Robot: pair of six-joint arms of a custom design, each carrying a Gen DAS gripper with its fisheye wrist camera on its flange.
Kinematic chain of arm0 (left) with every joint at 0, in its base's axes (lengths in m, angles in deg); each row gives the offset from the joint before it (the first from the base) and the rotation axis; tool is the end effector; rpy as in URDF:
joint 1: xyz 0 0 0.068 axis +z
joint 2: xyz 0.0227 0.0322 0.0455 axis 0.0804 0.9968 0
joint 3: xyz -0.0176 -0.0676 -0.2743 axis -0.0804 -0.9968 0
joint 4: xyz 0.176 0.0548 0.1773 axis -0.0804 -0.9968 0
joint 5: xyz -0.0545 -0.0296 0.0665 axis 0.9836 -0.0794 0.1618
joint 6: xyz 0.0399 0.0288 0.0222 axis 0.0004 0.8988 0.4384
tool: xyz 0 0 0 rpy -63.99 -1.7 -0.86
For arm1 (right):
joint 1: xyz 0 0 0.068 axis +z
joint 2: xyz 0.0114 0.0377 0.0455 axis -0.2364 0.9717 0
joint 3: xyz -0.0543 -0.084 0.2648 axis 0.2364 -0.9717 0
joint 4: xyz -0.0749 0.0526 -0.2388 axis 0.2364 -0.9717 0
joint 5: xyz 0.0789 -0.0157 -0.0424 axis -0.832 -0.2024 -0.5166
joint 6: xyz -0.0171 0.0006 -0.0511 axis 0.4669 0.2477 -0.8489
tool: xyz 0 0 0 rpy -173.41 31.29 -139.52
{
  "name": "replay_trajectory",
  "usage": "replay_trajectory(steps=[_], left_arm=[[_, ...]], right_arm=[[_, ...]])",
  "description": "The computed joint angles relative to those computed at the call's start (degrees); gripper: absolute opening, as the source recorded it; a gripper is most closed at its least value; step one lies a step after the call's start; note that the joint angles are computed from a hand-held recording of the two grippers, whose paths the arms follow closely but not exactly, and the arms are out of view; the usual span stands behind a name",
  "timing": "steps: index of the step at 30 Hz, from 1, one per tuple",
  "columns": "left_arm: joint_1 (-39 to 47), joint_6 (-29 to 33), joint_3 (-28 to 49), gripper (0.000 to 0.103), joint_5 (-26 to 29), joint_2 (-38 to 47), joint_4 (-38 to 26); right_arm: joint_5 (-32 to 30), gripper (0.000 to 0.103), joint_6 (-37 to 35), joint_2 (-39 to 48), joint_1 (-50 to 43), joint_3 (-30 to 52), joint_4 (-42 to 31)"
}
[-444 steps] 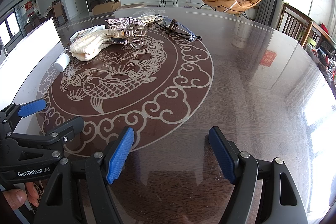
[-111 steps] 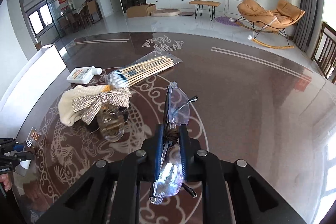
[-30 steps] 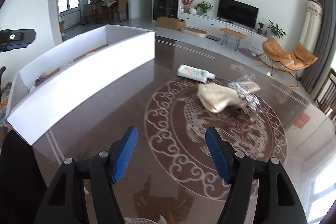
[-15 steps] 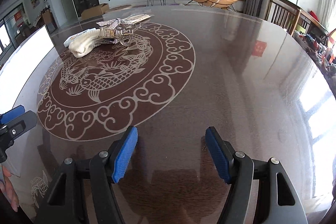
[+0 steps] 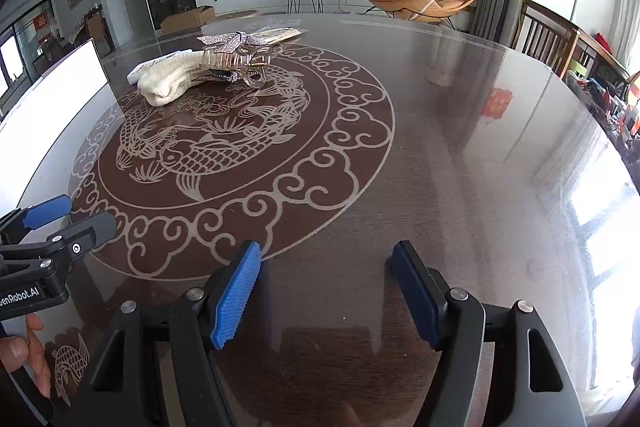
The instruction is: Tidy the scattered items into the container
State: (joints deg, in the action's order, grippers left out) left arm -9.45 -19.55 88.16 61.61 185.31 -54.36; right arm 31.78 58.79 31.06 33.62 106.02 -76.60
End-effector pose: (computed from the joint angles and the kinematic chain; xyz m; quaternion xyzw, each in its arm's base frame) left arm 0.2712 -0.0666 0.1071 0.0189 0.9458 -0.0542 0.3197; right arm 0.2561 0.2559 0.1650 -0.0405 0.9461 0.0129 0.3210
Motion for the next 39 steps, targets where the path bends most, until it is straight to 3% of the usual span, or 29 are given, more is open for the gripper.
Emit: replay_trajectory(steps=[6, 39], left_arm=[[-3.45, 0.74, 2.55, 0.103, -5.34, 1.54, -3.9], [-3.33, 0.64, 2.28, 0.103, -5.06, 1.22, -3.87]], right_arm=[[-0.1, 0.074, 0.05, 0.12, 0.16, 0.1, 0.03], [-0.03, 0.074, 0.04, 0.19, 0.16, 0.12, 0.03]])
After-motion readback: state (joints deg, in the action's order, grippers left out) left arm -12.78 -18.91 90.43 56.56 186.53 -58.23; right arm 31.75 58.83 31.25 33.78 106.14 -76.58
